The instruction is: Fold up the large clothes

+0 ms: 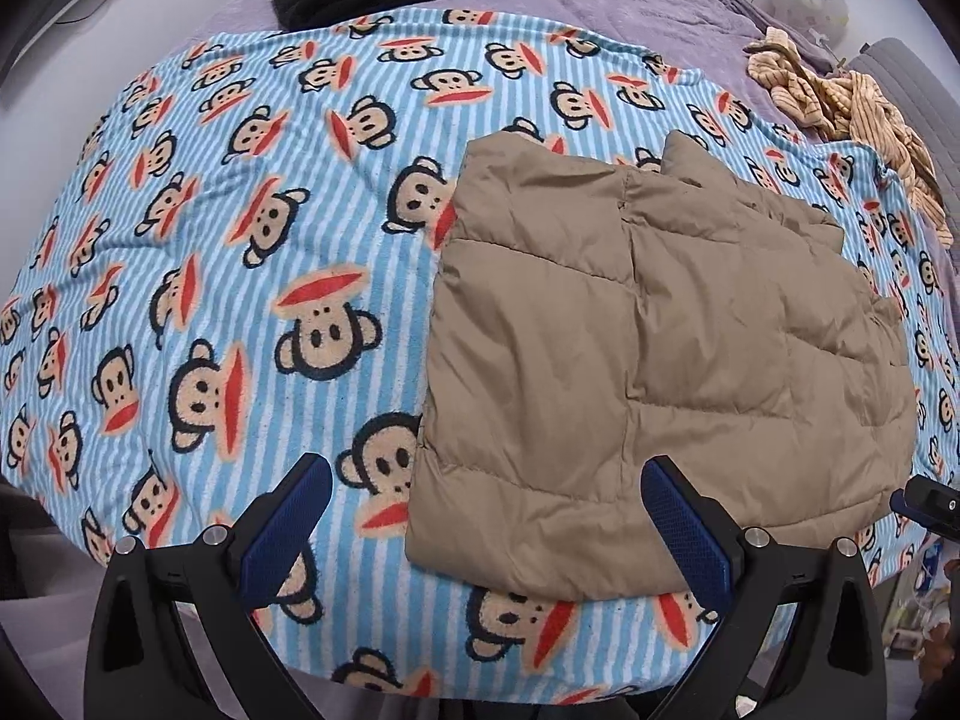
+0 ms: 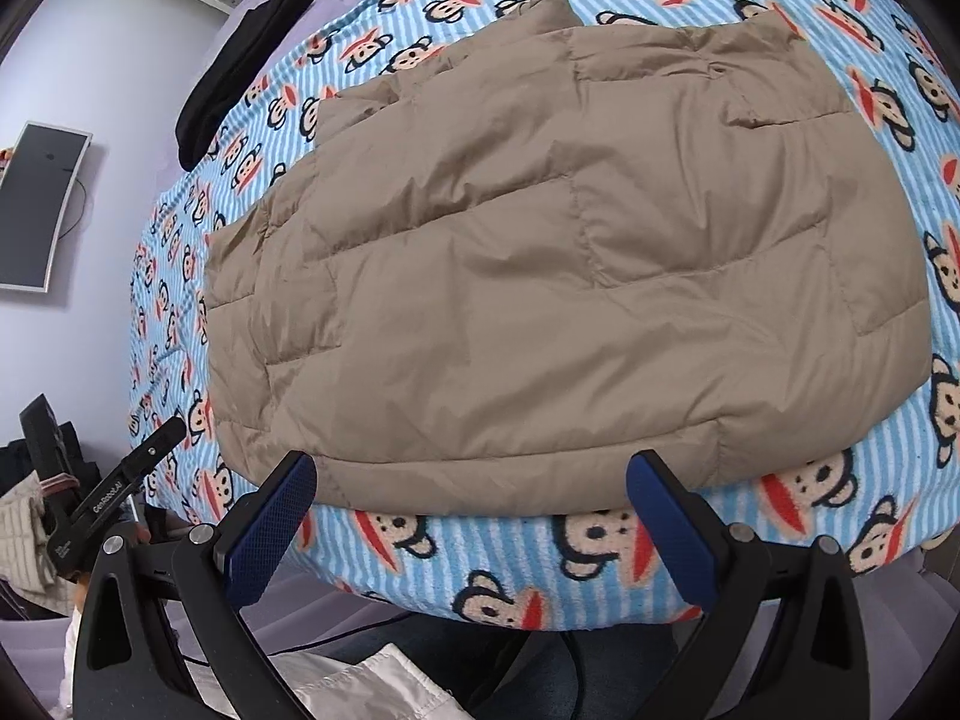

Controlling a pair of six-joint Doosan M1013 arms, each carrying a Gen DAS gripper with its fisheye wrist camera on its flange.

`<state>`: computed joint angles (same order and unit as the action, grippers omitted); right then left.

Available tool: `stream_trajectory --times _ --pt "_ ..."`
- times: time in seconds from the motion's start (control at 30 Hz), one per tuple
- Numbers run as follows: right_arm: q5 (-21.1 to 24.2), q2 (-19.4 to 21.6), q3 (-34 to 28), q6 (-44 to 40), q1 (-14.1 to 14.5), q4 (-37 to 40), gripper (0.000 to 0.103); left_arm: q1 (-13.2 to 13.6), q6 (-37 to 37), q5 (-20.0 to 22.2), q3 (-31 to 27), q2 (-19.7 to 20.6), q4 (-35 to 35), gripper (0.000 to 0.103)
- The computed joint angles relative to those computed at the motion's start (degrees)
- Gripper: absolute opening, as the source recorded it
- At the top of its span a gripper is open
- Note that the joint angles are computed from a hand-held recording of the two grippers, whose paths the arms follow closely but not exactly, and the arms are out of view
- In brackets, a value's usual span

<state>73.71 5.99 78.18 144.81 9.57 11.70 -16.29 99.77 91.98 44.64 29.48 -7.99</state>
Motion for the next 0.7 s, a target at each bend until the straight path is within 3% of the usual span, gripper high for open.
stream_trajectory --times 0.17,0.53,0.7 --pt "-0.2 0.9 -1.1 1.3 0.2 0.0 0.09 -0.2 1.9 1.6 -0.9 1.4 -0.8 0.103" --pt "2.4 3.0 -2.3 4.9 0.1 0.5 0.09 0.5 4.2 4.5 -5.7 5.9 -2.9 0.103" --pt "3.5 3.9 -3.6 5.8 0.0 -0.1 0.09 2.4 7.7 7.6 -10.5 9.5 -9.9 0.103"
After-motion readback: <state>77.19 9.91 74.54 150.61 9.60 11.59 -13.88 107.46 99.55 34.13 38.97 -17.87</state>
